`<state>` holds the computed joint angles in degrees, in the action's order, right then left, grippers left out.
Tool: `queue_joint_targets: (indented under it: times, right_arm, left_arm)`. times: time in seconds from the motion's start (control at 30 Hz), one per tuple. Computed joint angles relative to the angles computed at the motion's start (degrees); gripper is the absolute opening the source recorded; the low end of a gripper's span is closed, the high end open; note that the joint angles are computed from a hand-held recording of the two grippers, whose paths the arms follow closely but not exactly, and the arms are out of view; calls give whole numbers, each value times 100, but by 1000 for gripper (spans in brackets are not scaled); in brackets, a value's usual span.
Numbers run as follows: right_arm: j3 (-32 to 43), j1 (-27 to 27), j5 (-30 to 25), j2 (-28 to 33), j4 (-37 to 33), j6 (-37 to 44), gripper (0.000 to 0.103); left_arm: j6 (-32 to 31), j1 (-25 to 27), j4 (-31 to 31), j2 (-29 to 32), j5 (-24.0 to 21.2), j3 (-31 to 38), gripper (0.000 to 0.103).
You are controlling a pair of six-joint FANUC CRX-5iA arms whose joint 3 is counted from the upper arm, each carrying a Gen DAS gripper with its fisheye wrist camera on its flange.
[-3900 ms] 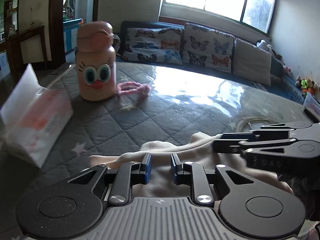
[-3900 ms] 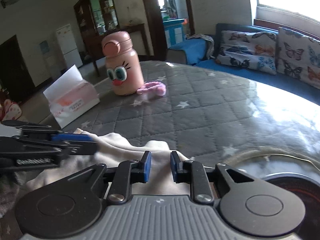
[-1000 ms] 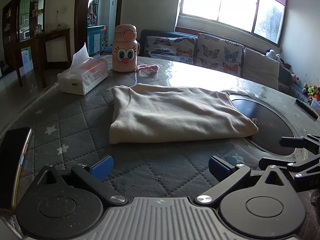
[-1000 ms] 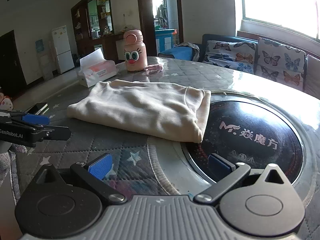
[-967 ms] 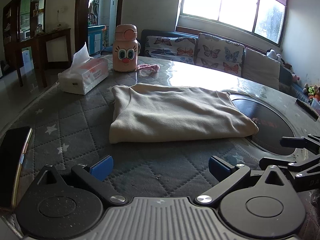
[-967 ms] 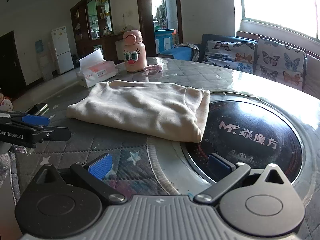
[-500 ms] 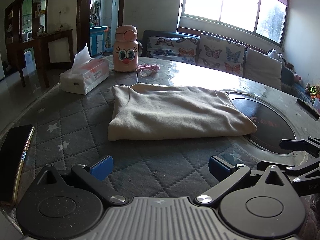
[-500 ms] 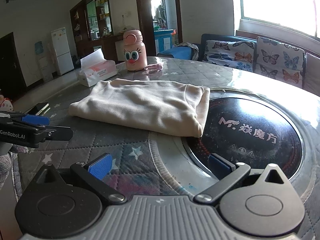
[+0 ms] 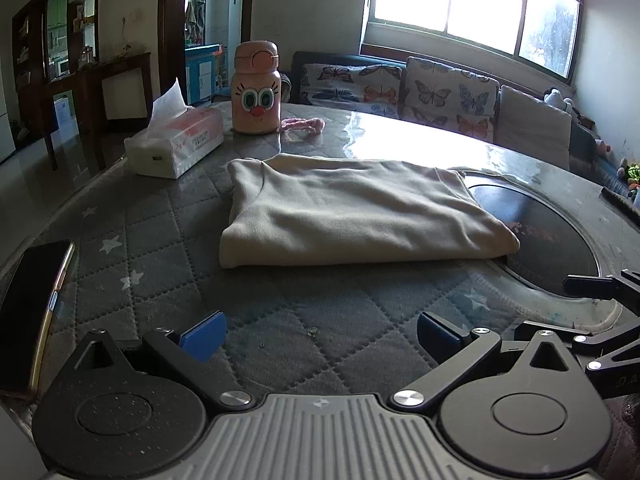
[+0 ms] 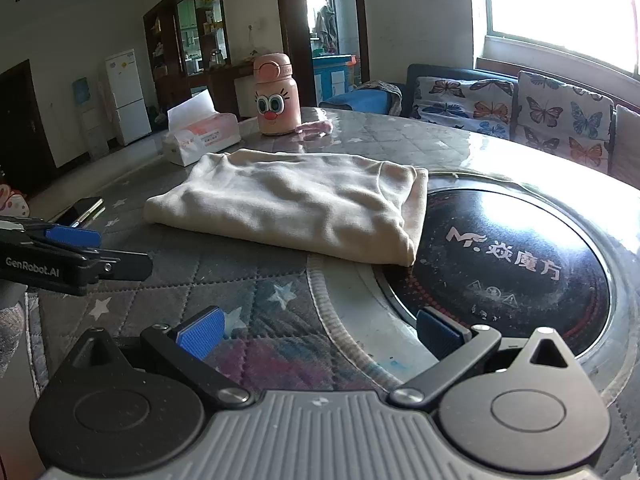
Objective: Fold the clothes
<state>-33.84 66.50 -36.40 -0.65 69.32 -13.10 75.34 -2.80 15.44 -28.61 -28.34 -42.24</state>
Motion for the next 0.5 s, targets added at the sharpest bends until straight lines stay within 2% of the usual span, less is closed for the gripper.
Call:
queue_joint_targets:
  times: [0.5]
  right_arm:
    - [51,61,18,41,-96,128,103]
  left_arm:
    - [260,-79,-292,-6,-103,88,103]
